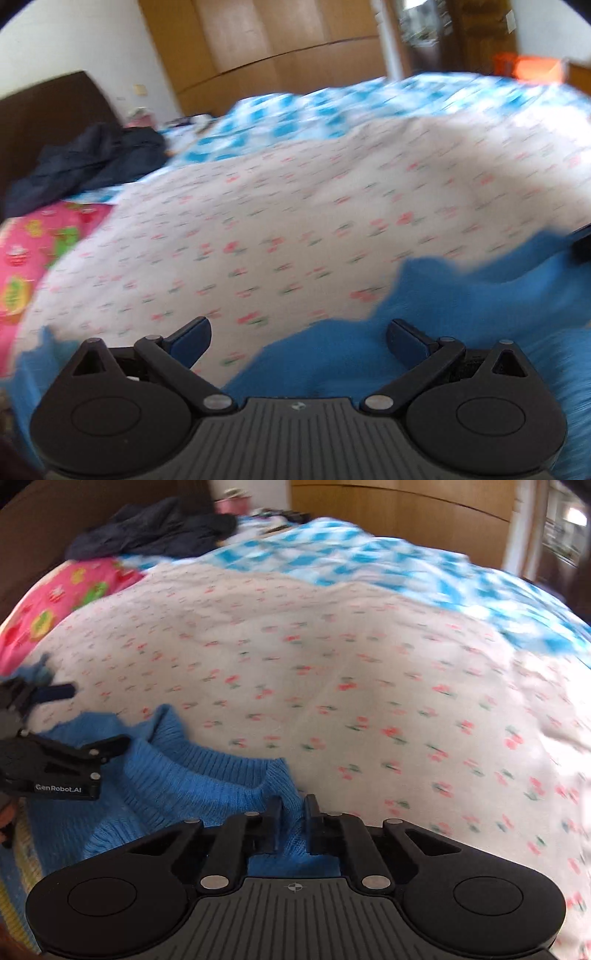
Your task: Fold small clothes
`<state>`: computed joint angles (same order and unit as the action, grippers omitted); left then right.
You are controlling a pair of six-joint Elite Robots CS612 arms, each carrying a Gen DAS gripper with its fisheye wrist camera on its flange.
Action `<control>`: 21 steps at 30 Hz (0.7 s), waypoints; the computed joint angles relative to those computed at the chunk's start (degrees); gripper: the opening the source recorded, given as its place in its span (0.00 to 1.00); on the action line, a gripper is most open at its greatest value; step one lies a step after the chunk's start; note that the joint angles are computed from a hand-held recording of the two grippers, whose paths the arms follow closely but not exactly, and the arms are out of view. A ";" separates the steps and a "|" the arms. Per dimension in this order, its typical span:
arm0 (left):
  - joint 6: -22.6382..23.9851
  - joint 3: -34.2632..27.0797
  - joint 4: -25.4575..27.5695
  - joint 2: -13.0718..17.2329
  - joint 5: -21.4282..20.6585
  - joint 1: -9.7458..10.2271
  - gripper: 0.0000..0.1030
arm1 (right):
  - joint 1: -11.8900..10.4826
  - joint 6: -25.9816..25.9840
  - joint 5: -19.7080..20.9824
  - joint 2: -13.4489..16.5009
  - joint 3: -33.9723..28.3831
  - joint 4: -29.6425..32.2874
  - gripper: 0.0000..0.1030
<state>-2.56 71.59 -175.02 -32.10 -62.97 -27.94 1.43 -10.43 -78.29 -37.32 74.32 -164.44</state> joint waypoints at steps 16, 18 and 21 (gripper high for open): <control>-6.50 8.16 -3.40 -5.73 -1.63 1.30 1.00 | 0.81 11.19 -3.29 -1.10 3.13 -12.34 0.19; -7.60 11.56 -5.27 -7.74 -2.50 1.65 1.00 | 1.10 11.29 -2.68 -1.96 4.57 -13.81 0.19; -9.54 16.71 -7.82 -10.72 -2.18 2.11 1.00 | 1.46 11.83 1.06 -3.58 7.96 -15.83 0.19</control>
